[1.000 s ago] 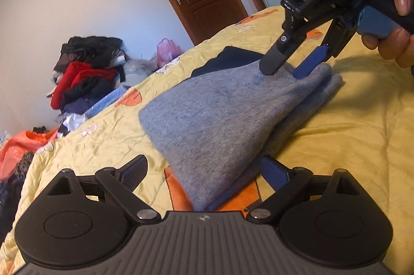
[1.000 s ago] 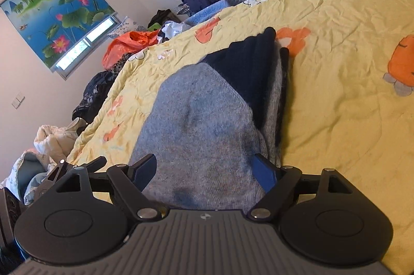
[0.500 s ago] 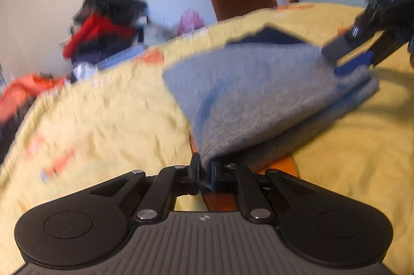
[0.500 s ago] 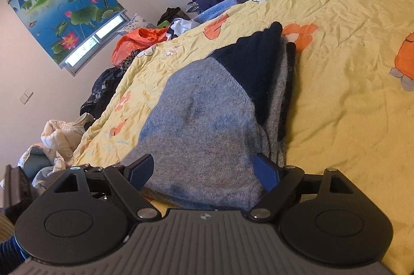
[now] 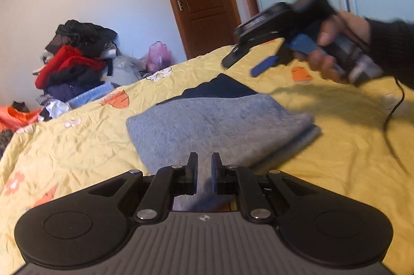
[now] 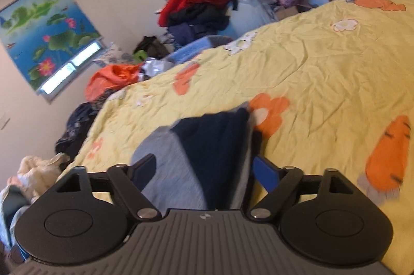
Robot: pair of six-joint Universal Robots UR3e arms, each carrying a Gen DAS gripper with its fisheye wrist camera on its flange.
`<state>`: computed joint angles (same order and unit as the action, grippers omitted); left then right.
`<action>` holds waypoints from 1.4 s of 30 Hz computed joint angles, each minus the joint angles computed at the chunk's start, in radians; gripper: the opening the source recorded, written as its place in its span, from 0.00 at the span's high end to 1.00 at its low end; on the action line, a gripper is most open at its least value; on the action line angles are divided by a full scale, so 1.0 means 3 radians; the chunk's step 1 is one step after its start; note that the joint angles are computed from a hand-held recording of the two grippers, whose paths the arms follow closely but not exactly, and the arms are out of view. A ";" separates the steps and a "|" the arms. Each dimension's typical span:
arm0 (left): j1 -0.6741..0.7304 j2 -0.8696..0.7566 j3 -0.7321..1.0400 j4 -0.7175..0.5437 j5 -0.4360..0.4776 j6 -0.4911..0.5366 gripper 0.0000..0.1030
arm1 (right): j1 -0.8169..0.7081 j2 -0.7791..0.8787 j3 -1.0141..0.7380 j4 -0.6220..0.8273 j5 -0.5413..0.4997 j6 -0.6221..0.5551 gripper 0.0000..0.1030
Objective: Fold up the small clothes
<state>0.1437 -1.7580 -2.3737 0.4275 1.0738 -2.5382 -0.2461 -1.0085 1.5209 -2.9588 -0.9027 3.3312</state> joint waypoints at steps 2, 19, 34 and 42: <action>-0.0167 -0.0303 0.0295 -0.0104 0.0199 -0.0057 0.90 | 0.0173 0.0373 -0.0698 0.0429 -0.0292 -0.0069 0.39; 0.0958 0.0254 0.0387 -0.1960 -0.0959 -0.0771 0.58 | -0.0093 -0.0215 0.0228 0.0800 0.0150 -0.0468 0.10; 0.1134 -0.0499 0.1567 -0.3987 -0.1545 -0.1271 0.85 | -0.0400 -0.0544 0.0889 0.1921 0.1046 -0.0954 0.80; 0.1374 0.0344 0.1228 -0.4617 -0.1613 -0.0338 0.90 | -0.0625 -0.1192 0.1094 0.2658 0.1259 -0.1744 0.82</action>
